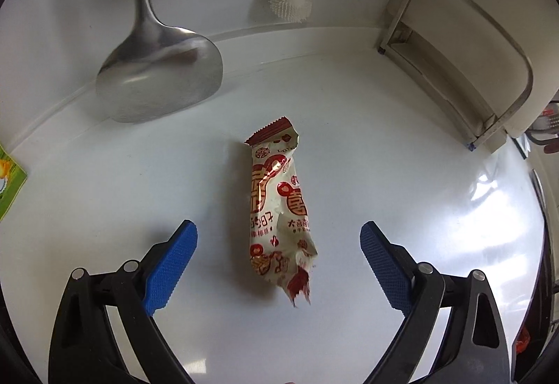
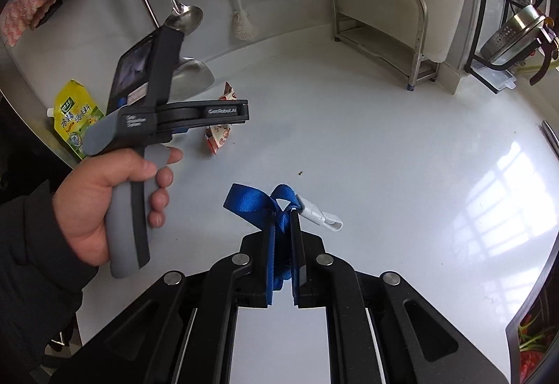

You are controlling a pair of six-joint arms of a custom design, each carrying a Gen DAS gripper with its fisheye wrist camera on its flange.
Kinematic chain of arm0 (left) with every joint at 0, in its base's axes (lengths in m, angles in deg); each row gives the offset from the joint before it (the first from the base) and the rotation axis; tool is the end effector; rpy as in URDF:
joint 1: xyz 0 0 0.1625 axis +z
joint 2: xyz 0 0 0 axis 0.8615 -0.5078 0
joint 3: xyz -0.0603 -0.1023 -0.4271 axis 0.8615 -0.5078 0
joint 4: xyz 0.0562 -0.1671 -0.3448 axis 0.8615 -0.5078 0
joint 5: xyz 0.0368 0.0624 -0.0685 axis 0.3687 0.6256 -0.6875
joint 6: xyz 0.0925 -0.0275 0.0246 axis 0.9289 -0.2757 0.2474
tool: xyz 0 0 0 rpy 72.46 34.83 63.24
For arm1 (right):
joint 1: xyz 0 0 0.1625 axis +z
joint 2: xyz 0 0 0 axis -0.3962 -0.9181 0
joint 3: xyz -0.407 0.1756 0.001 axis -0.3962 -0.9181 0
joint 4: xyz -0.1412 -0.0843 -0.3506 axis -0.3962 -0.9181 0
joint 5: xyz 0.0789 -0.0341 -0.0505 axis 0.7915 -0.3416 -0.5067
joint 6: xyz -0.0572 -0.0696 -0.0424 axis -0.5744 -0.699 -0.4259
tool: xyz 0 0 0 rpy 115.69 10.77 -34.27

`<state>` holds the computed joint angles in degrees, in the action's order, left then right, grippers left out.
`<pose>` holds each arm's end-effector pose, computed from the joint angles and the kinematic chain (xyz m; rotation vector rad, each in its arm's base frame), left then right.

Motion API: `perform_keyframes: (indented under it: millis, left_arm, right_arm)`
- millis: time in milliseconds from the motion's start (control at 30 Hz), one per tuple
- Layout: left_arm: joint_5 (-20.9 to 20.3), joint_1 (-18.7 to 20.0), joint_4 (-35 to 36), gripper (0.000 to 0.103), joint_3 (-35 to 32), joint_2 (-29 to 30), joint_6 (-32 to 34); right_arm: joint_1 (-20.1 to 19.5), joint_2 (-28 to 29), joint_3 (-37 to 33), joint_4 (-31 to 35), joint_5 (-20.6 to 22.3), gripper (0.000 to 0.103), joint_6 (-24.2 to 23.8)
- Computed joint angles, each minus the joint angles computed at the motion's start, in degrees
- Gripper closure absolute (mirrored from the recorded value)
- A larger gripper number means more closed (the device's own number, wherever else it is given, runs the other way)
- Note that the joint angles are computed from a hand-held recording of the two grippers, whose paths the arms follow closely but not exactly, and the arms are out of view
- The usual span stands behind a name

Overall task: Collect trash
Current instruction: 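Grasp the red-and-white snack wrapper with the left tool and lift it, then carry the snack wrapper and blue lanyard over the grey bin with both tools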

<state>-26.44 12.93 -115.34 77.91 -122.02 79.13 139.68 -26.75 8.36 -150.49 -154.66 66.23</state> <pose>-0.0316 -0.7683 0.2948 0.1361 2.3860 -0.6356 0.3870 -0.6100 0.0166 0.4835 -2.5094 0.5967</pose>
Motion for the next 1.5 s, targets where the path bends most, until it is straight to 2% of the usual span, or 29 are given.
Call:
perform_keyframes:
  millis: [33,67,133,167,200,267,400,600,900,1200,1500]
  left_arm:
    - [0.39,0.2,1.94,0.031,-1.57,1.05,-0.24]
    - [0.51,0.29,2.57,0.038,-2.37,1.71,0.06]
    - [0.85,0.22,-0.17,0.064,-2.18,2.26,3.91]
    - [1.1,0.2,-0.13,0.071,-2.34,2.36,3.92]
    - [-0.22,0.47,0.56,0.074,-2.66,2.16,2.93]
    - [-1.86,0.59,0.7,0.087,-2.1,1.32,2.1]
    - [-4.35,-0.39,-2.26,0.09,2.39,-2.0,3.03]
    - [-5.92,-2.74,-6.16,0.091,10.6,-8.48,1.94]
    - [-2.06,-10.29,-11.27,0.091,25.8,-17.67,0.2]
    - [1.23,-17.99,-9.94,0.091,39.32,-25.31,-10.61]
    - [3.89,-26.63,-4.2,0.09,49.45,-31.2,-23.48]
  right_arm:
    - [0.22,-0.59,0.92,-0.22,-0.12,0.096,0.17]
    - [0.47,-1.17,1.89,-0.56,-0.28,0.096,0.19]
    - [0.97,-2.28,3.72,-1.28,-1.1,0.096,-0.13]
    - [1.07,-2.86,4.65,-1.67,-1.1,0.096,0.11]
    - [1.1,-3.37,5.37,-1.94,-1.04,0.096,0.46]
    - [1.17,-3.98,6.41,-2.59,-1.24,0.096,0.33]
    - [0.94,-4.51,7.2,-3.2,-0.48,0.096,0.16]
    - [0.98,-5.31,8.44,-4.1,1.01,0.096,-0.83]
    - [1.77,-9.74,15.5,-7.68,2.68,0.096,-1.94]
    - [2.11,-18.24,28.52,-11.27,2.7,0.096,-0.97]
    - [2.13,-26.96,40.84,-14.35,2.26,0.096,-0.31]
